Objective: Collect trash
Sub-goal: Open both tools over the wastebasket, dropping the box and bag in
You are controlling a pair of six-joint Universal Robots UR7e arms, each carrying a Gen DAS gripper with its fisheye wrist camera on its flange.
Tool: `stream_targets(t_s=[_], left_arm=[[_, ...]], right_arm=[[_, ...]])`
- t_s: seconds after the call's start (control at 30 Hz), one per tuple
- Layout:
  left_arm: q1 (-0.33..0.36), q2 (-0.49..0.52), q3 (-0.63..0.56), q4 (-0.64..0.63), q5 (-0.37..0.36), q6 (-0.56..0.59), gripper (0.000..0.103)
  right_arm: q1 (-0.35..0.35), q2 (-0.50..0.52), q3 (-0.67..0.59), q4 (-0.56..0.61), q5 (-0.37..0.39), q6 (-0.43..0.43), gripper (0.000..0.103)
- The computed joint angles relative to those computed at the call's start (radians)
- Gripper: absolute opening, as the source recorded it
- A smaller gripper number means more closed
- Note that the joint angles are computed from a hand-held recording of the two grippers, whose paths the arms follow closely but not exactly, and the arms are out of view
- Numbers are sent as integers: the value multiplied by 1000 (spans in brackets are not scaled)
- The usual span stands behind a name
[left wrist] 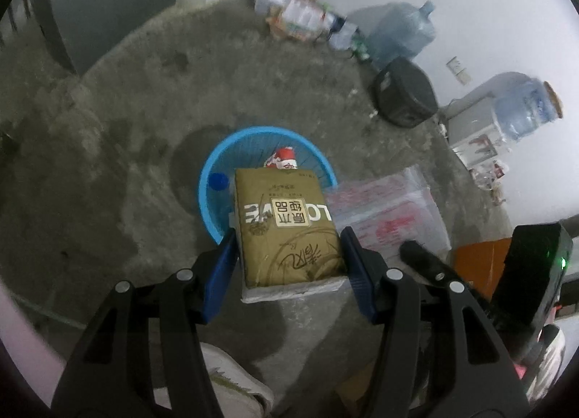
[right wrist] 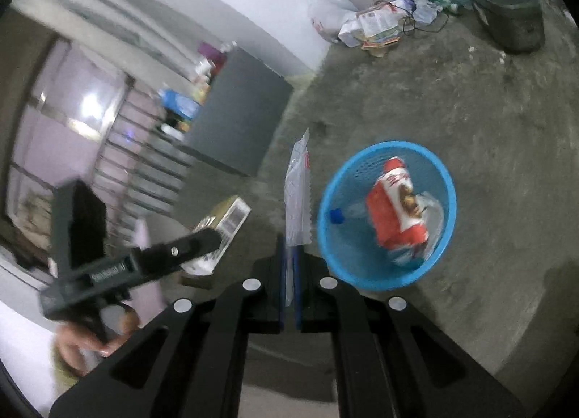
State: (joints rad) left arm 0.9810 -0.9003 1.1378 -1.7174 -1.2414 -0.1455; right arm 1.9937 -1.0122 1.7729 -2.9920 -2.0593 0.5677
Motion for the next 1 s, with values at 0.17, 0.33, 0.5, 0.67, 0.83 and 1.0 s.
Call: stream_targets(t_s=[0.17, 0.33, 0.5, 0.67, 0.83, 1.0], left_arm=[[38, 103, -66, 10, 2, -26, 66], [62, 188, -135, 33, 28, -95, 74], [59, 169, -120, -2, 9, -62, 75], [36, 126, -83, -52, 25, -42, 76], [2, 43, -13, -134, 60, -5, 81], [-38, -68, 60, -210, 105, 57, 84]], right_arm=[[-64, 102, -104, 69, -26, -186, 6], [-109, 206, -205, 283, -133, -315, 20], [-130, 173, -151, 254, -112, -273, 35], [-127, 127, -85, 175, -108, -268, 41], [-118, 113, -74, 192, -120, -249, 42], [-101, 119, -68, 173, -132, -239, 42]])
